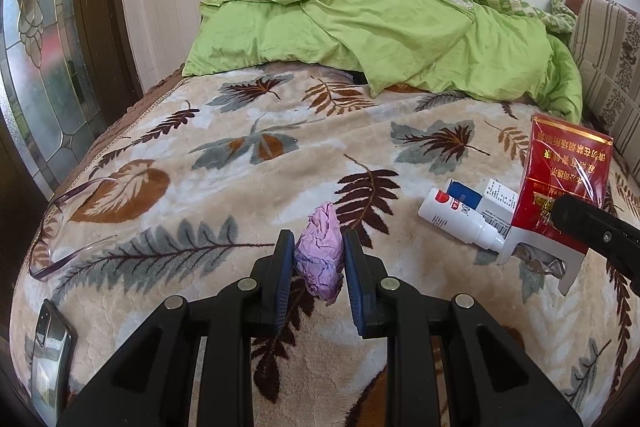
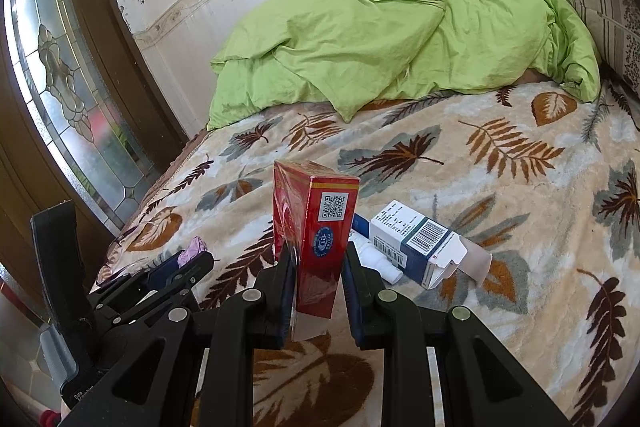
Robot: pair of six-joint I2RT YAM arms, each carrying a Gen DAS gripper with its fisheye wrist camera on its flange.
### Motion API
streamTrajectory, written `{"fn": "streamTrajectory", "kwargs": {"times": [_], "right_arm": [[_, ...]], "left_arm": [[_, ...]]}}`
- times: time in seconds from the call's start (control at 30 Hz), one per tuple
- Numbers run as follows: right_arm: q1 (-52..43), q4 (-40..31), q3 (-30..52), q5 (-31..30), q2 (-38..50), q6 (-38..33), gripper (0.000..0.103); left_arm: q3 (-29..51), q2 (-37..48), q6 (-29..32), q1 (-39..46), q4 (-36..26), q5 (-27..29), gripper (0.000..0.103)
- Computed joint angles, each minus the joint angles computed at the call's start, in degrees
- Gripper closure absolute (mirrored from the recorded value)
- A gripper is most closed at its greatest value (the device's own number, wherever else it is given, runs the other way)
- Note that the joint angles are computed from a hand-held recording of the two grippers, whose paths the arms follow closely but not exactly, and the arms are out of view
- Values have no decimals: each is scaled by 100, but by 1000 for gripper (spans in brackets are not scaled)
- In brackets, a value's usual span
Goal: Collect trash
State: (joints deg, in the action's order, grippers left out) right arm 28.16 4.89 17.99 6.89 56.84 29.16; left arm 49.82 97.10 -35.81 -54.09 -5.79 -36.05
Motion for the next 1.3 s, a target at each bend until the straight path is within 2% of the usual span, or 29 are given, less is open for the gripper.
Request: {"fn": "streamTrajectory", "kwargs": {"times": [1.13,1.3], "right_arm": [[116,90,38,28,180,6,79],[121,75,19,45,119,32,79]], "left_arm": [[-43,-74,-208,130,-183,-41,79],[-57,-68,-213,121,-52,60,79]]}}
